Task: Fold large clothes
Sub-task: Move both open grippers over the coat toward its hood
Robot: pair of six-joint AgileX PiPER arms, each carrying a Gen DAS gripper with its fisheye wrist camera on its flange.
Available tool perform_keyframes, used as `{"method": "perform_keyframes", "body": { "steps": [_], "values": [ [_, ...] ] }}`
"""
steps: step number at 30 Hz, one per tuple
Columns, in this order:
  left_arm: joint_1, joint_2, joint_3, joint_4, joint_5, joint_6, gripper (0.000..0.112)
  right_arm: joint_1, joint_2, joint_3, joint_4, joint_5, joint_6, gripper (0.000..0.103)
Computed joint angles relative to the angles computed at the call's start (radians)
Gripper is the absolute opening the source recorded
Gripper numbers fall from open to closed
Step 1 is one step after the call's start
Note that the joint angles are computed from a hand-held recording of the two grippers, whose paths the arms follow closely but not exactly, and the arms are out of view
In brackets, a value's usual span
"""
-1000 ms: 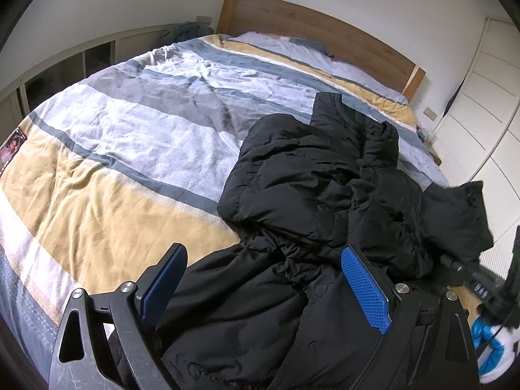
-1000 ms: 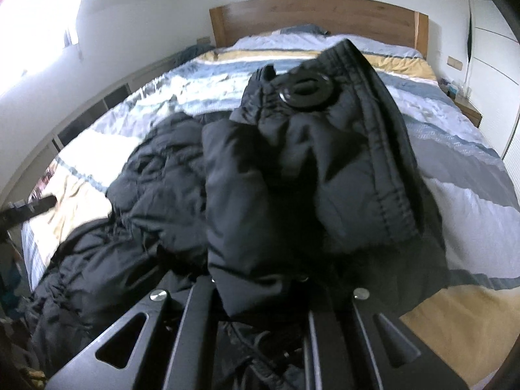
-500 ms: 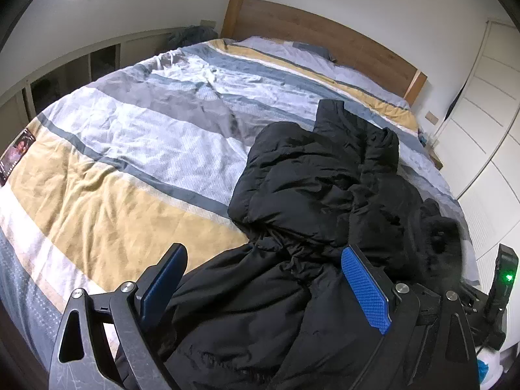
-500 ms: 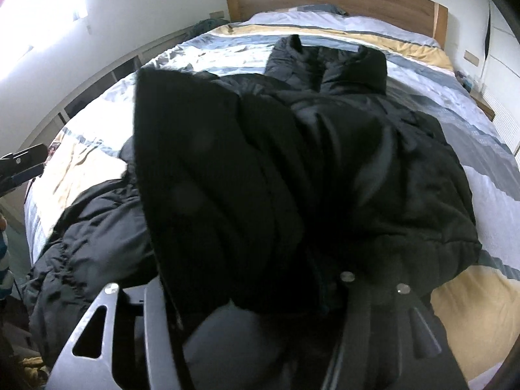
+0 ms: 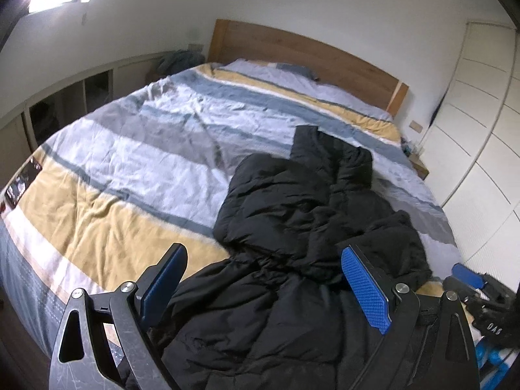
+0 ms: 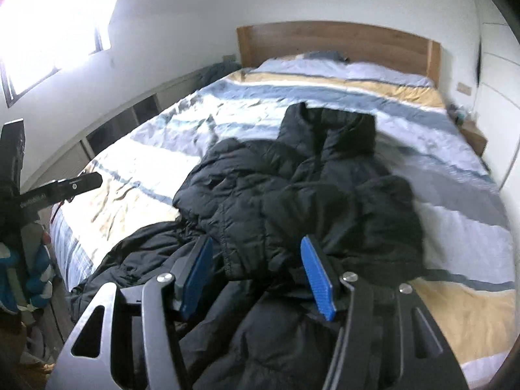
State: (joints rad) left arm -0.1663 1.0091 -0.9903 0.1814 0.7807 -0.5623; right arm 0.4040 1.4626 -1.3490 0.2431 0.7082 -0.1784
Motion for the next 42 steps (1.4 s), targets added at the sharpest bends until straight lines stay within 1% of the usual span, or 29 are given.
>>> {"method": "perform_keyframes", "body": {
  "steps": [2,5,8,11,13,16,18,20,23,25,28,32,34,36,38,40,42],
  "values": [
    [-0.054,-0.002,-0.031,0.049,0.027,-0.046,0.095,-0.024,-0.028,-0.014,-0.023,0.028,0.017,0.055],
    [-0.136,0.017,-0.073,0.129,0.057,-0.123,0.095,-0.092,-0.057,-0.017,0.0,0.056,-0.015,0.055],
    [-0.205,0.066,-0.101,0.19,0.057,-0.184,0.095,-0.193,-0.075,0.007,0.075,0.063,-0.093,0.055],
    [-0.269,0.151,-0.123,0.235,0.024,-0.241,0.095,-0.3,-0.051,0.024,0.141,0.056,-0.165,0.055],
    [-0.295,0.218,-0.132,0.242,-0.025,-0.263,0.095,-0.364,-0.005,0.022,0.197,0.046,-0.231,0.055],
    [-0.317,0.343,-0.156,0.252,-0.104,-0.272,0.095,-0.396,0.092,-0.015,0.239,0.027,-0.303,0.055],
    [-0.319,0.429,-0.175,0.272,-0.163,-0.282,0.095,-0.394,0.166,-0.048,0.273,0.009,-0.348,0.055],
    [-0.306,0.515,-0.195,0.281,-0.241,-0.279,0.095,-0.375,0.257,-0.104,0.292,-0.026,-0.391,0.055],
    [-0.262,0.639,-0.231,0.243,-0.361,-0.215,0.095,-0.348,0.404,-0.231,0.339,-0.042,-0.461,0.055],
    [-0.24,0.703,-0.256,0.207,-0.404,-0.157,0.095,-0.333,0.484,-0.307,0.342,-0.04,-0.466,0.055],
    [-0.203,0.778,-0.296,0.098,-0.408,-0.023,0.095,-0.304,0.63,-0.467,0.25,-0.001,-0.381,0.055],
    [-0.168,0.836,-0.341,-0.028,-0.378,0.131,0.096,-0.306,0.764,-0.646,0.185,0.137,-0.274,0.055],
    [-0.165,0.859,-0.359,-0.051,-0.356,0.165,0.097,-0.302,0.791,-0.683,0.143,0.181,-0.238,0.055],
    [-0.178,0.871,-0.366,-0.019,-0.343,0.148,0.097,-0.301,0.816,-0.72,0.114,0.224,-0.208,0.056],
    [-0.188,0.879,-0.389,-0.018,-0.302,0.158,0.097,-0.305,0.84,-0.762,0.089,0.274,-0.154,0.056],
    [-0.184,0.876,-0.423,-0.064,-0.249,0.217,0.097,-0.302,0.864,-0.814,0.052,0.325,-0.096,0.057],
    [-0.179,0.869,-0.459,-0.084,-0.194,0.261,0.097,-0.285,0.906,-0.928,-0.018,0.423,0.002,0.057]
  ]
}}
